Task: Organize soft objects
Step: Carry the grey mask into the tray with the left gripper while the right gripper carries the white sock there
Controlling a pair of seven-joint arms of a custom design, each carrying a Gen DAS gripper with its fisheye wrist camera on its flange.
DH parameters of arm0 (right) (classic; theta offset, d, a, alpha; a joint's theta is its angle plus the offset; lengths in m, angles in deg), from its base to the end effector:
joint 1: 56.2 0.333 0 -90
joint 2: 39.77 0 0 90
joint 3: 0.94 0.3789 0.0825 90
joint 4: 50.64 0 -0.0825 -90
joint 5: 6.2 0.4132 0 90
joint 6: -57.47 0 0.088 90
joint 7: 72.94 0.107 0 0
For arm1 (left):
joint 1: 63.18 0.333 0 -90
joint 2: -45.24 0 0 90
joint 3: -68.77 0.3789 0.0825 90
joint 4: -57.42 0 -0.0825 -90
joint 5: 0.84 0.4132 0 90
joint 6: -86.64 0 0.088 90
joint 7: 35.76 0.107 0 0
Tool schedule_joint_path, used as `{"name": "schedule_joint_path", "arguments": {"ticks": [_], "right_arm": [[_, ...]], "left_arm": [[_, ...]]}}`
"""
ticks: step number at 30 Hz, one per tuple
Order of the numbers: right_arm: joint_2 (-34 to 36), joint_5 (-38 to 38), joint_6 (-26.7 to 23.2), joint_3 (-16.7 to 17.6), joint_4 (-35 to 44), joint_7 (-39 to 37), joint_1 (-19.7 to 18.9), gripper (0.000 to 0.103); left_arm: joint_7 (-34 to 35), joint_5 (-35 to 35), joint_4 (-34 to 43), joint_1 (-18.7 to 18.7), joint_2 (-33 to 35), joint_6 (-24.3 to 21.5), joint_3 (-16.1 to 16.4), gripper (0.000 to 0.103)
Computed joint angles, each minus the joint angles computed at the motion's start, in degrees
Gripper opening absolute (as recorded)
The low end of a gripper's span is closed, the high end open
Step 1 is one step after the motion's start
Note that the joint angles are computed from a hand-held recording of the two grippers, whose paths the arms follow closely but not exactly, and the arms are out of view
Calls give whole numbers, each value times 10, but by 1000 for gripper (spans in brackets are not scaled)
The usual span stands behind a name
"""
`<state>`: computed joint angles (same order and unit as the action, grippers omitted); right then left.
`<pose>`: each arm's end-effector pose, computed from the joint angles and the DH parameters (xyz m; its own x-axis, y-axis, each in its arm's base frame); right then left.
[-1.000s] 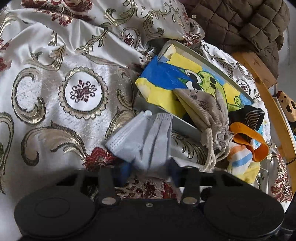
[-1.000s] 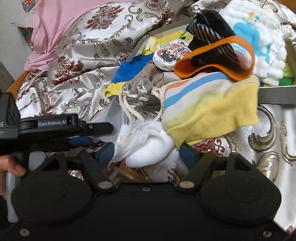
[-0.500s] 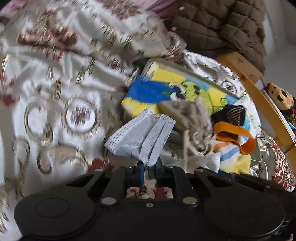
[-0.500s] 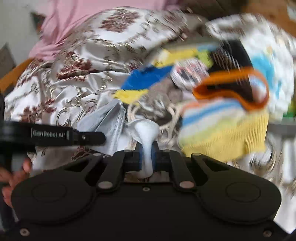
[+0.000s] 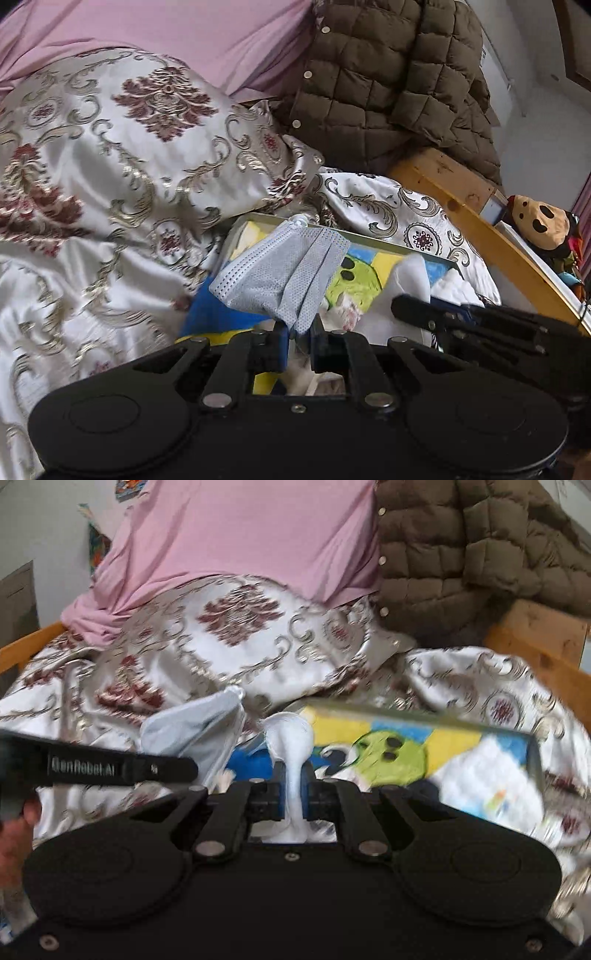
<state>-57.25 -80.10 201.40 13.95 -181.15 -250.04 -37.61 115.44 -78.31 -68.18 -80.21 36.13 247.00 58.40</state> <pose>0.4125 0.2977 0.5752 -0.1323 -0.9902 0.0444 -0.4299 0.0170 -0.9027 0.5068 -0.2170 0.5605 -0.5400 -0.7578 0.3663 -0.6144 0.0574 -0.7869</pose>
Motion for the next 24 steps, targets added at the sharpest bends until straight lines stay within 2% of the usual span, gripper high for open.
{"name": "schedule_joint_path", "arguments": {"ticks": [3, 10, 12, 13, 16, 24], "right_arm": [[9, -2, 3, -10, 7, -7, -8, 3], [24, 10, -3, -22, 0, -28, -12, 5], [22, 4, -3, -22, -12, -21, -12, 9], [20, -3, 1, -23, -16, -14, -14, 15], [8, -12, 3, -23, -29, -1, -16, 22], [-26, 7, -15, -13, -49, -15, -15, 25]], "left_arm": [[1, -3, 14, -7, 22, 22, -11, 11], [-78, 74, 13, -11, 46, 47, -29, 13], [-132, 127, 7, -10, 49, 59, -33, 14], [-149, 140, 6, -11, 49, 61, -34, 17], [-174, 165, 4, -15, 47, 65, -33, 17], [-242, 241, -7, -20, 38, 77, -31, 21]]}}
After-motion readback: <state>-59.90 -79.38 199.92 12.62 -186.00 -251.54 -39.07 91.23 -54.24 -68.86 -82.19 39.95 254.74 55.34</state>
